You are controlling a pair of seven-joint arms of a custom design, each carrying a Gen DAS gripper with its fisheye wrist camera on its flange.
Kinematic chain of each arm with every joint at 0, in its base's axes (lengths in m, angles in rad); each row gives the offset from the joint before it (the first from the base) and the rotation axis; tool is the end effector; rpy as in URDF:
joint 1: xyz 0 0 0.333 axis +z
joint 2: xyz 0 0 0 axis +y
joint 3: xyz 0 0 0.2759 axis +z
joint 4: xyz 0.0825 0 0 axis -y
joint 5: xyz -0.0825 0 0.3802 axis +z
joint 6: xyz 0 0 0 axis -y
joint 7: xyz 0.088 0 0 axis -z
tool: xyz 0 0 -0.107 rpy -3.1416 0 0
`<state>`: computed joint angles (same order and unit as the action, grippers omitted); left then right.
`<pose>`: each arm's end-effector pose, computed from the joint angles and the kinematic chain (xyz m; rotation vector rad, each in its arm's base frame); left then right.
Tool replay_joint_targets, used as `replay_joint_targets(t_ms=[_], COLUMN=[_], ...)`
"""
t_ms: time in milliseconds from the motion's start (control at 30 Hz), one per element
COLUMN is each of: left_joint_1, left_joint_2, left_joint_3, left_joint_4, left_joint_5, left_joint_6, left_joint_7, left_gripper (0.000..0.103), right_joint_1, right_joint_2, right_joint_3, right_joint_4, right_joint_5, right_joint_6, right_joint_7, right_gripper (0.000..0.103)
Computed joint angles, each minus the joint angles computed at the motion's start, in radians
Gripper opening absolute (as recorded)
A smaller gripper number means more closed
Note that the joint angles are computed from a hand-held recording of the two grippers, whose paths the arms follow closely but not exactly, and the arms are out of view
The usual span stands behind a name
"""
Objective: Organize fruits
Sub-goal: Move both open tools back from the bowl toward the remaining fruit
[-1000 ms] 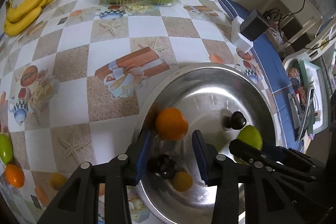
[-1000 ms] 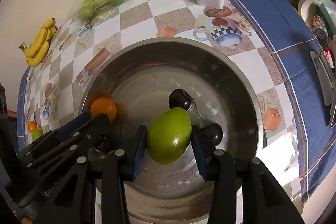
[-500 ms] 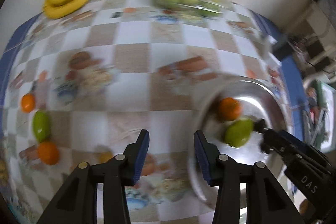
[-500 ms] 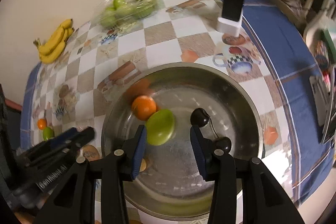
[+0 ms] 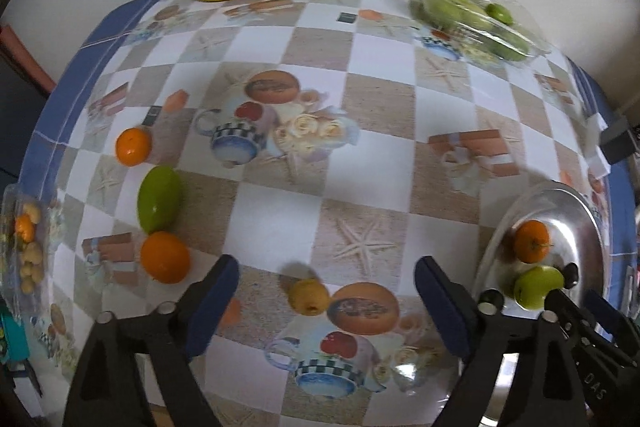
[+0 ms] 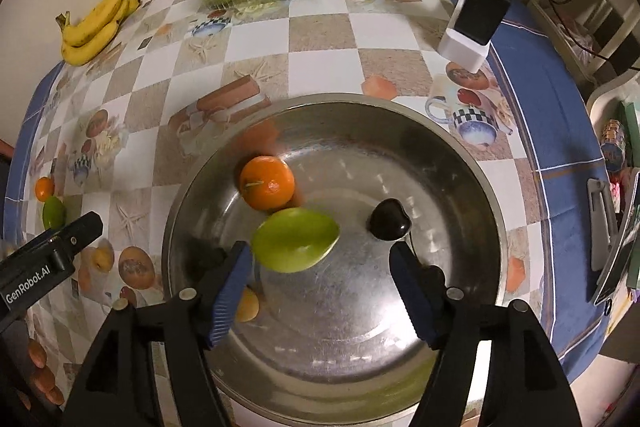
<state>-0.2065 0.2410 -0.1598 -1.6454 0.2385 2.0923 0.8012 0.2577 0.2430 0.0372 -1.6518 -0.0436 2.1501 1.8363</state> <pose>0.6054 -0.2116 0.4576 -2.3545 1.7101 -0.2417 0.6185 0.1841 0.4569 -2.1154 2.0196 -0.2212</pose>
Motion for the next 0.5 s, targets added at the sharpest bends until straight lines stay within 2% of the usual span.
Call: replay_joint_targets(t_ms=[67,133,233,300,400,500], left_joint_1=[0.002,0.014,0.031,0.028,0.026,0.030], left_joint_2=[-0.005,-0.016,-0.041,-0.047,-0.054,-0.069], left_joint_3=[0.003,0.003,0.003,0.005,0.007,0.007], left_joint_4=[-0.014,-0.038,-0.087,-0.096,-0.102,-0.116], left_joint_5=[-0.007,-0.043,-0.097,-0.079,-0.046,-0.037], left_joint_6=[0.008,0.030,0.064,0.055,0.043,0.050], left_joint_7=[-0.022,-0.044,-0.072,-0.099,-0.134,-0.148], left_gripper=[0.101,0.103,0.103,0.103,0.103,0.103], right_joint_1=[0.001,0.003,0.005,0.005,0.008,0.007], right_joint_2=[0.004,0.005,0.009,0.010,0.018,0.021], right_joint_3=[0.002,0.003,0.004,0.005,0.004,0.004], right_joint_4=[0.004,0.006,0.007,0.005,0.009,0.011], right_joint_5=[-0.001,-0.002,-0.005,0.000,-0.007,0.001], right_joint_6=[-0.003,-0.005,-0.005,-0.001,-0.005,-0.006], right_joint_7=[-0.007,-0.015,-0.027,-0.034,-0.034,-0.041], right_gripper=[0.077,0.084,0.084,0.085,0.103,0.103])
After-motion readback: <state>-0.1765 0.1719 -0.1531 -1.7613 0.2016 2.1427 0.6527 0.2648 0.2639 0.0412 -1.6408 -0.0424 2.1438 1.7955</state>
